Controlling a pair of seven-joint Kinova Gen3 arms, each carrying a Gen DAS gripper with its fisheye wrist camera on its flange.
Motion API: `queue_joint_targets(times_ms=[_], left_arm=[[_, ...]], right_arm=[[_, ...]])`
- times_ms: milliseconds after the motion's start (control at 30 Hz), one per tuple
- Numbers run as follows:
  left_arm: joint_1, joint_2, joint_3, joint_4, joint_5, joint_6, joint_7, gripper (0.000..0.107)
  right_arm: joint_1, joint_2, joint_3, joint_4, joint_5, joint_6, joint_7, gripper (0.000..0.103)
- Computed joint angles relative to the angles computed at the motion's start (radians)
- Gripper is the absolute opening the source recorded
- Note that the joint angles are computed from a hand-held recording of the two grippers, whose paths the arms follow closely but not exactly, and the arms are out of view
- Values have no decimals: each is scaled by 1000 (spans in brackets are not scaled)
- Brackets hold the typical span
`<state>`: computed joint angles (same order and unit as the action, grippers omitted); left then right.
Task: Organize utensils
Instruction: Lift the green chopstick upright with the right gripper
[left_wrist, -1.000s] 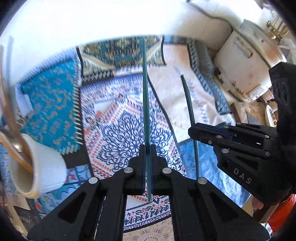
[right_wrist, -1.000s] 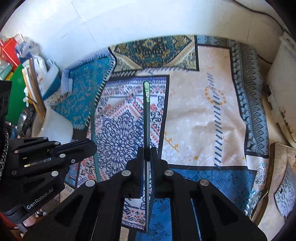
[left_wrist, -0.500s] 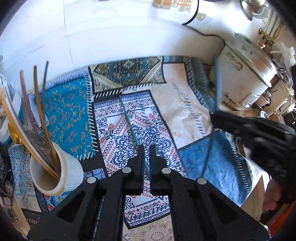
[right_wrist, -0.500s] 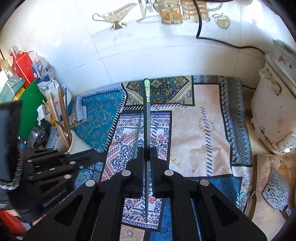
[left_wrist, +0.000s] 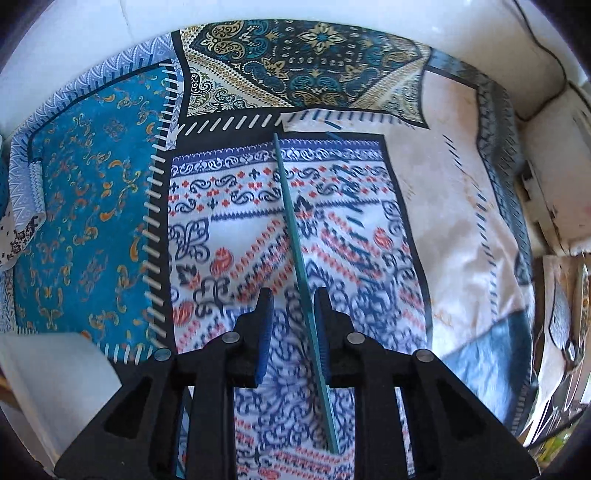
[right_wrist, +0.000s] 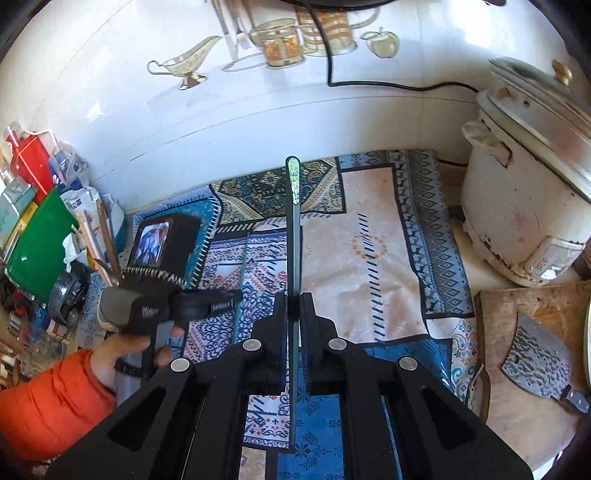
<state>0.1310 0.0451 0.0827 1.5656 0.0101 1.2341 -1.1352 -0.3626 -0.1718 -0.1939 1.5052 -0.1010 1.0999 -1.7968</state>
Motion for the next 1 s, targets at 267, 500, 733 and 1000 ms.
queue_joint_targets(times_ms=[267,500,733,1000], left_arm=[[27,31,10,-29,-58,-11,45,4],[45,16,22,-39,-44,7,-10,3],[78,-165,61,-5,-59,1,-5,3],[26,-323,59,-50,-24,15,-46,3]], right_arm=[[10,-3,11,1,-3,-7,6,6],[10,-3,4,-8,4,-23,4,6],[-8,-1,-32,-42,42,-34,-29,6],[-51,5,-91,-91,110,-50,-95,6]])
